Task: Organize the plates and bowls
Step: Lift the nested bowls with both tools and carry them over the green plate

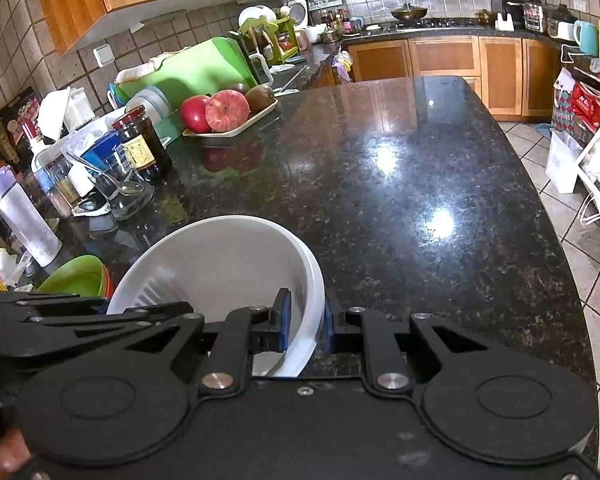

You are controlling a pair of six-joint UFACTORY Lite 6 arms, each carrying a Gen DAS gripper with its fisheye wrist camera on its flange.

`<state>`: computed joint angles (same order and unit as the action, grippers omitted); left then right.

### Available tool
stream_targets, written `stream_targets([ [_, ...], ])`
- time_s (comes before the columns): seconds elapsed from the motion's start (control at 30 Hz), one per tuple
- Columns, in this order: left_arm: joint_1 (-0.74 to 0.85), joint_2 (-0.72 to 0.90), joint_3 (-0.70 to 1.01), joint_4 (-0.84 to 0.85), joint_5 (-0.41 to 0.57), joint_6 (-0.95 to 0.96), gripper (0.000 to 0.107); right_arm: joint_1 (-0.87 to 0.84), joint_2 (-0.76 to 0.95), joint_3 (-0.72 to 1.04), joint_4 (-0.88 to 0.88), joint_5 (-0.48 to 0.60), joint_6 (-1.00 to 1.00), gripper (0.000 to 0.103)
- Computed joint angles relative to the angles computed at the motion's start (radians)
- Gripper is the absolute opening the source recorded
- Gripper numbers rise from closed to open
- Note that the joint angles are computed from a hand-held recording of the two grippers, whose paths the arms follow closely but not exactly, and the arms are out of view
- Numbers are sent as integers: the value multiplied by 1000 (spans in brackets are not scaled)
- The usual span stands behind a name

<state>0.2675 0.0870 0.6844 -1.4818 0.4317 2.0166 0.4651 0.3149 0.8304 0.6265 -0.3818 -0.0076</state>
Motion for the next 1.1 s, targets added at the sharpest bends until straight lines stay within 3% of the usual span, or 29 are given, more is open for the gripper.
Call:
stream_targets([
  [0.3, 11, -71, -39, 36, 7, -60, 25, 0, -69, -62, -68, -18, 45, 18],
  [0.77, 118, -321, -190, 65, -8, -130, 25, 53, -162, -116, -262, -34, 147, 18],
  [0.97, 241, -332, -171, 73, 40, -92, 25, 123, -128, -46, -204, -31, 95, 18],
  [1.1, 333, -279, -122, 71, 91, -28, 25, 191, -71, 37, -66, -31, -15, 19],
])
